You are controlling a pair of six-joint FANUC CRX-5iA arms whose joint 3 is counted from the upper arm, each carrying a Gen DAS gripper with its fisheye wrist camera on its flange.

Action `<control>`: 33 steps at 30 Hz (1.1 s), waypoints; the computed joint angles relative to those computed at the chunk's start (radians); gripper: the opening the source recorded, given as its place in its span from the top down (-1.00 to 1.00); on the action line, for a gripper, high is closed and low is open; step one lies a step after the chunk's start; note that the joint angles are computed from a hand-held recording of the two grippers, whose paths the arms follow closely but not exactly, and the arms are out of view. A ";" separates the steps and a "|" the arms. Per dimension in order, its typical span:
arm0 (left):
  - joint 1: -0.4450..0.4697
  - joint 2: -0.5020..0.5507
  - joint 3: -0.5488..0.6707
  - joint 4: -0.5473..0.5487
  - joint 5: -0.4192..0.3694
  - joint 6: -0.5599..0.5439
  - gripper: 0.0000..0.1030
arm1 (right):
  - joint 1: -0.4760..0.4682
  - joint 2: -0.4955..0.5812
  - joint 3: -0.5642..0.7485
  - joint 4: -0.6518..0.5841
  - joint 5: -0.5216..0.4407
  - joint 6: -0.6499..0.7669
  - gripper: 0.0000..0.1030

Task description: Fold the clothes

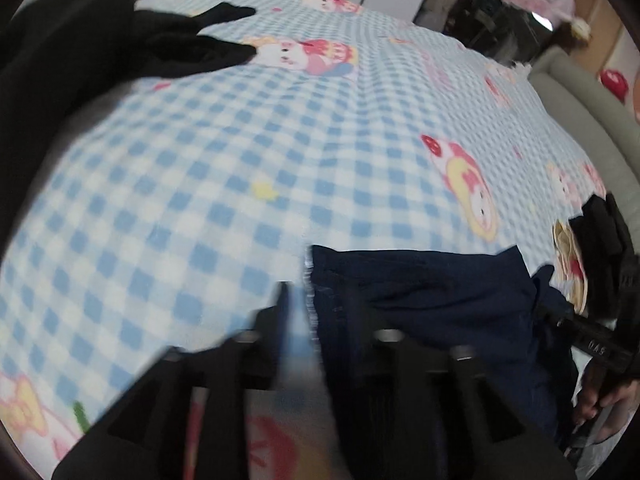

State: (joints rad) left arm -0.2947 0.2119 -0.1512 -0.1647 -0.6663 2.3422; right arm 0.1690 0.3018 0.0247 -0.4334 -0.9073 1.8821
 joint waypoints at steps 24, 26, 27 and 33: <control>-0.416 -0.076 -0.019 -0.089 -0.102 0.286 0.25 | -0.285 -0.343 -0.386 -0.169 -0.128 0.082 0.32; -0.435 -0.128 -0.055 -0.153 -0.092 0.444 0.25 | -0.308 -0.386 -0.401 -0.196 -0.123 0.115 0.27; -0.442 -0.155 -0.075 -0.182 -0.087 0.524 0.25 | -0.318 -0.416 -0.410 -0.211 -0.119 0.139 0.27; -0.438 -0.237 -0.232 -0.139 0.100 0.631 0.02 | -0.287 -0.448 -0.448 -0.204 -0.110 0.195 0.18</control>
